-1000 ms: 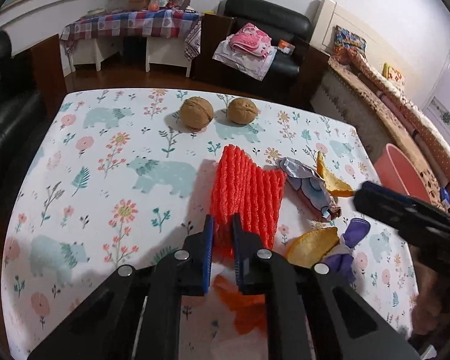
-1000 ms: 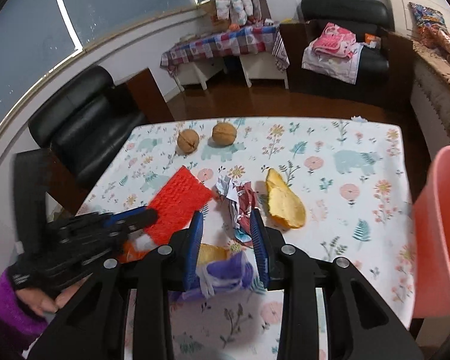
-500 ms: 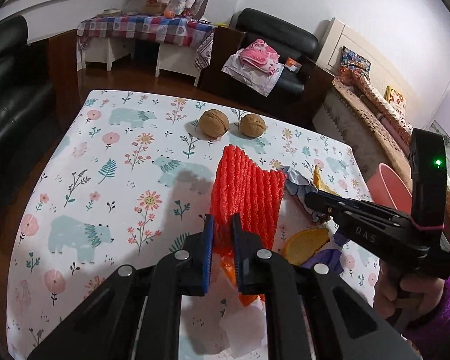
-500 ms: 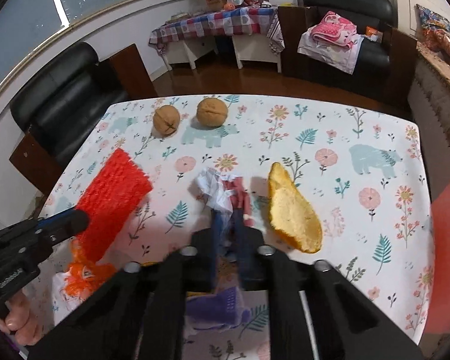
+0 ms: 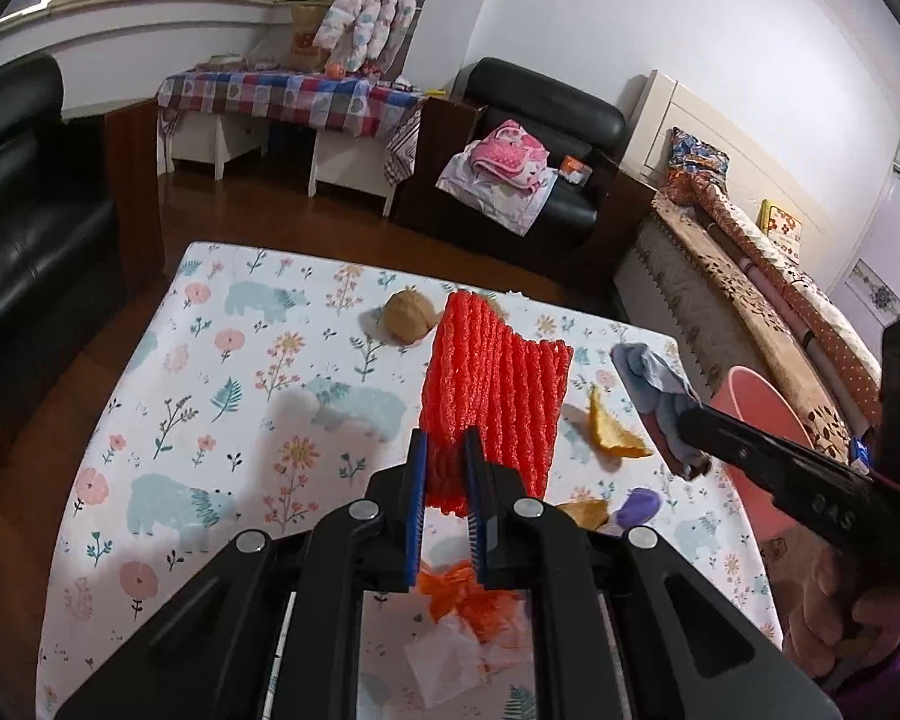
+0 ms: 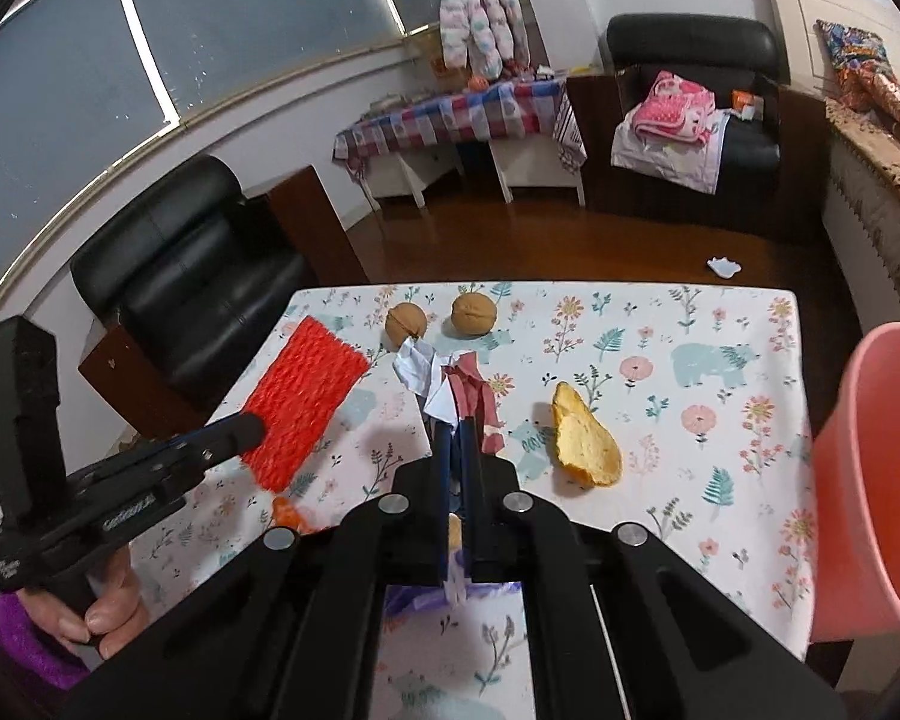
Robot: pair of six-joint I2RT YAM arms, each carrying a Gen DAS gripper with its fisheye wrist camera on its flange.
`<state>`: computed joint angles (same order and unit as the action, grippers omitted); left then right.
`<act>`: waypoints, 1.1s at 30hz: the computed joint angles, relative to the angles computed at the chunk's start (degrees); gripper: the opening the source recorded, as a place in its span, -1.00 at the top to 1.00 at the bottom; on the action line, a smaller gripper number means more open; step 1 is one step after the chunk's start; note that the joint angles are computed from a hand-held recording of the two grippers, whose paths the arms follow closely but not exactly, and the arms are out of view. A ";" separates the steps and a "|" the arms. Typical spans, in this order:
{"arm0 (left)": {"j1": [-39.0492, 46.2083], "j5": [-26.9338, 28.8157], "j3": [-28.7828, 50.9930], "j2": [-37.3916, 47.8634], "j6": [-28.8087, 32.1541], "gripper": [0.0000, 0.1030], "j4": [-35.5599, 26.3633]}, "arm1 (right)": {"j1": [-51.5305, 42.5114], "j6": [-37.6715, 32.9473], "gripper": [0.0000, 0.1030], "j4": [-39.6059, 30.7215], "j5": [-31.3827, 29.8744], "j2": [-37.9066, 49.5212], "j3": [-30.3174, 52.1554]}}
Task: Collect trash
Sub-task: 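Carry the red pad and red-silver wrapper over the bucket with both grippers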
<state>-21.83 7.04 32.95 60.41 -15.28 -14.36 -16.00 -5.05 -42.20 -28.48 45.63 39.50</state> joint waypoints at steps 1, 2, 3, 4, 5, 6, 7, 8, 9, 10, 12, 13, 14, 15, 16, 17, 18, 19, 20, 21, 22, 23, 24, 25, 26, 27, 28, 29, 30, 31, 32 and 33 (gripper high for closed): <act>-1.13 -0.67 0.44 -0.30 -0.48 0.79 -0.48 | -1.68 -0.95 0.94 -1.41 -0.72 -1.35 0.07; -1.89 -1.11 0.65 -0.53 -0.85 0.79 -0.75 | -4.12 -2.15 0.94 -3.20 -1.95 -2.30 0.35; -3.17 -1.70 1.04 -0.77 -1.61 0.79 -1.10 | -7.02 -3.77 0.94 -5.09 -3.42 -2.76 0.73; -4.21 -1.96 1.24 -1.07 -2.24 0.79 -1.21 | -8.95 -4.96 0.94 -6.16 -4.28 -2.91 0.92; -5.28 -2.33 1.43 -1.34 -2.76 0.79 -1.29 | -11.96 -6.98 0.94 -8.03 -5.49 -3.39 1.30; -6.48 -2.90 1.59 -1.55 -3.23 0.79 -1.26 | -15.44 -9.40 0.94 -9.80 -6.91 -3.73 1.70; -8.20 -3.86 1.91 -1.95 -3.80 0.79 -1.47 | -18.21 -11.31 0.94 -11.11 -8.03 -3.78 2.03; -9.88 -4.71 2.27 -2.10 -4.29 0.79 -1.58 | -20.78 -13.15 0.94 -12.26 -9.18 -3.50 2.49; -11.11 -5.27 2.69 -1.85 -4.57 0.79 -1.53 | -24.03 -15.56 0.94 -13.61 -10.80 -2.87 3.11; -13.20 -6.43 3.71 -1.02 -5.13 0.79 -1.64 | -27.38 -17.85 0.94 -15.08 -12.42 -2.02 4.05; -16.10 -7.78 5.26 0.51 -6.27 0.79 -1.03 | -33.94 -22.48 0.94 -17.68 -15.28 0.20 6.01; -17.56 -8.32 6.02 1.16 -6.90 0.79 -0.56 | -37.26 -25.00 0.94 -18.95 -16.63 1.26 6.96; -18.56 -8.63 6.79 1.78 -7.30 0.79 -0.29 | -40.97 -27.98 0.94 -20.43 -18.09 2.55 8.10; -19.79 -9.13 7.50 2.41 -7.81 0.79 0.07 | -43.41 -29.89 0.94 -21.12 -18.95 3.66 8.90; -21.22 -9.75 8.38 3.31 -8.32 0.79 0.54 | -47.39 -33.09 0.94 -22.24 -20.12 5.03 9.94; -22.60 -10.49 9.43 4.42 -8.69 0.79 0.77 | -49.16 -34.21 0.94 -22.09 -20.36 5.61 10.25; -23.82 -11.23 10.41 5.56 -9.01 0.79 0.90 | -50.60 -34.86 0.94 -21.54 -20.23 5.97 10.45; -24.99 -11.74 11.70 6.99 -9.30 0.79 0.84 | -52.47 -35.92 0.94 -21.02 -20.07 6.66 10.75; -26.00 -11.87 13.07 8.35 -9.61 0.79 0.67 | -54.60 -37.40 0.94 -21.22 -20.33 7.88 11.34; -26.91 -11.96 14.13 9.40 -9.94 0.79 0.71 | -56.44 -38.82 0.94 -21.86 -20.85 9.18 12.02; -28.27 -12.34 15.47 10.67 -10.17 0.79 0.96 | -58.21 -39.88 0.94 -22.32 -21.39 10.71 12.85; -29.01 -12.62 16.15 11.32 -10.14 0.79 1.14 | -60.34 -41.41 0.94 -23.05 -22.10 12.37 13.79; -29.85 -12.85 17.07 12.28 -10.04 0.79 1.38 | -62.13 -42.88 0.94 -23.68 -22.69 13.69 14.51; -30.98 -13.12 18.18 13.32 -9.90 0.79 1.49 | -63.53 -43.69 0.94 -23.75 -23.09 14.97 15.09; -32.16 -13.55 19.37 14.48 -9.59 0.79 1.59 | -65.40 -45.02 0.94 -24.26 -23.58 16.71 15.98; -32.77 -13.71 20.16 15.21 -9.16 0.79 1.67 | -66.42 -45.55 0.94 -24.34 -23.82 17.79 16.51; -33.93 -14.20 21.26 16.26 -8.75 0.79 1.84 | -66.97 -45.64 0.94 -24.03 -23.92 18.62 16.78; -34.88 -14.52 22.12 17.10 -8.38 0.79 2.04 | -68.00 -46.14 0.94 -24.08 -24.16 19.94 17.35; -35.69 -14.85 22.78 17.86 -8.20 0.79 2.22 | -68.84 -46.66 0.94 -24.24 -24.38 21.00 17.79; -36.48 -15.07 23.66 18.78 -8.01 0.79 2.27 | -69.35 -46.58 0.94 -24.03 -24.56 22.05 18.22; -36.90 -14.96 24.54 19.70 -7.82 0.79 2.29 | -69.78 -46.33 0.94 -23.67 -24.70 22.95 18.46; -37.37 -15.02 25.18 20.45 -7.88 0.79 2.35 | -70.08 -46.09 0.94 -23.22 -24.77 23.70 18.62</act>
